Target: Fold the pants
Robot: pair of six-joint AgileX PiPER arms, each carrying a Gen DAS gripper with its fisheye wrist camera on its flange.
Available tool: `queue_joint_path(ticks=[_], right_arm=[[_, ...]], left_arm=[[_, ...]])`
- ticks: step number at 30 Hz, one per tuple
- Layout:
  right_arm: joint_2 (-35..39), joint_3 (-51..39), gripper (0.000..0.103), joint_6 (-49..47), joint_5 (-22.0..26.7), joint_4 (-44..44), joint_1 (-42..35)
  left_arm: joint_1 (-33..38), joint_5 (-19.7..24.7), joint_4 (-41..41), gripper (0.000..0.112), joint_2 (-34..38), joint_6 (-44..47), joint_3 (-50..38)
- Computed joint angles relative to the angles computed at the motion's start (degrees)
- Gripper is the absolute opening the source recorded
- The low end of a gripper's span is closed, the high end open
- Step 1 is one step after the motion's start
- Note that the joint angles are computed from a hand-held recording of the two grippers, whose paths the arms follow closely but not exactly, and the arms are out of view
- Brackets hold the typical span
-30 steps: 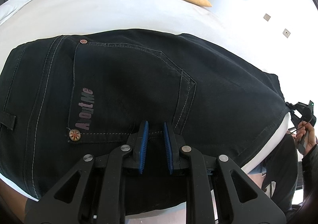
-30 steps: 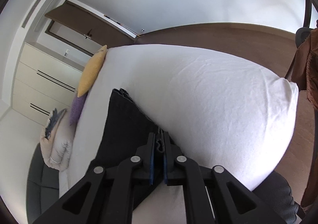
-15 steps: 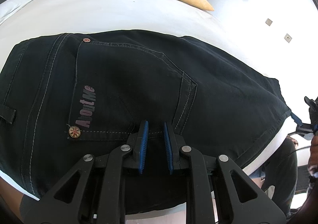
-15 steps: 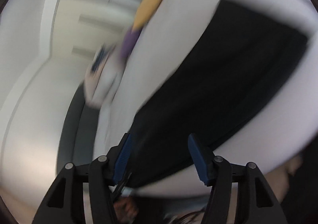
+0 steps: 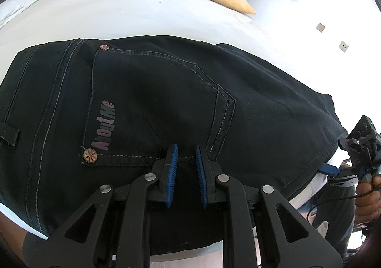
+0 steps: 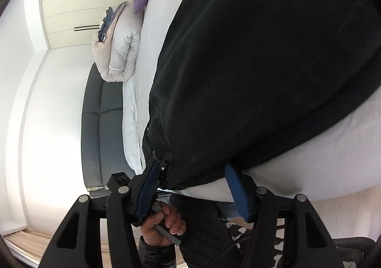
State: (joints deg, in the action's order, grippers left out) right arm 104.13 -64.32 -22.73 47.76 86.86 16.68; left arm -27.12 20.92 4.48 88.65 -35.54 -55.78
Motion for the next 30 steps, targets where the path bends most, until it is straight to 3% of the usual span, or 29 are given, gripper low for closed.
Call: queue_joint_path(ticks=[4,7,9,10,16,21,26,28,30], right_arm=[[2.07,-0.90,0.053,-0.01,0.05,1.21,0.27],[4.31,-3.02,0.032,1.21,-0.31,0.15,1.04],[4.89,-3.01,0.007,1.18,-0.56,-0.42,1.05],[5.01,-2.95,0.005,0.96,-0.77,-0.63,1.04],[2.32,-1.67,0.003,0.14,-2.75,-5.71,2.22],[2.53,0.64,0.002,-4.77,-2.27,-1.80,1.89],[2.54,1.89,0.001,-9.06,-1.60,1.61,1.57],[3.19,1.58,0.004,-9.78,-0.36,3.08,1.20],[3.84,0.55,0.016,-8.98,0.63,3.41,0.94]], left_arm=[[0.10,0.05,-0.28,0.016,-0.08,0.40,0.05],[0.15,0.27,-0.42,0.016,-0.06,0.66,-0.06],[0.09,0.66,-0.46,0.016,0.01,0.89,-0.29],[0.02,0.96,-0.40,0.016,0.10,1.00,-0.52],[-0.78,5.87,-0.41,0.016,0.45,3.93,-3.13],[-0.67,5.45,-1.90,0.016,-1.44,5.27,-1.18],[-4.10,10.01,6.21,0.016,-2.11,-4.81,-4.42],[-3.98,8.74,4.63,0.016,-2.17,-3.59,-6.23],[-3.98,7.17,3.61,0.016,-1.47,-2.97,-7.84]])
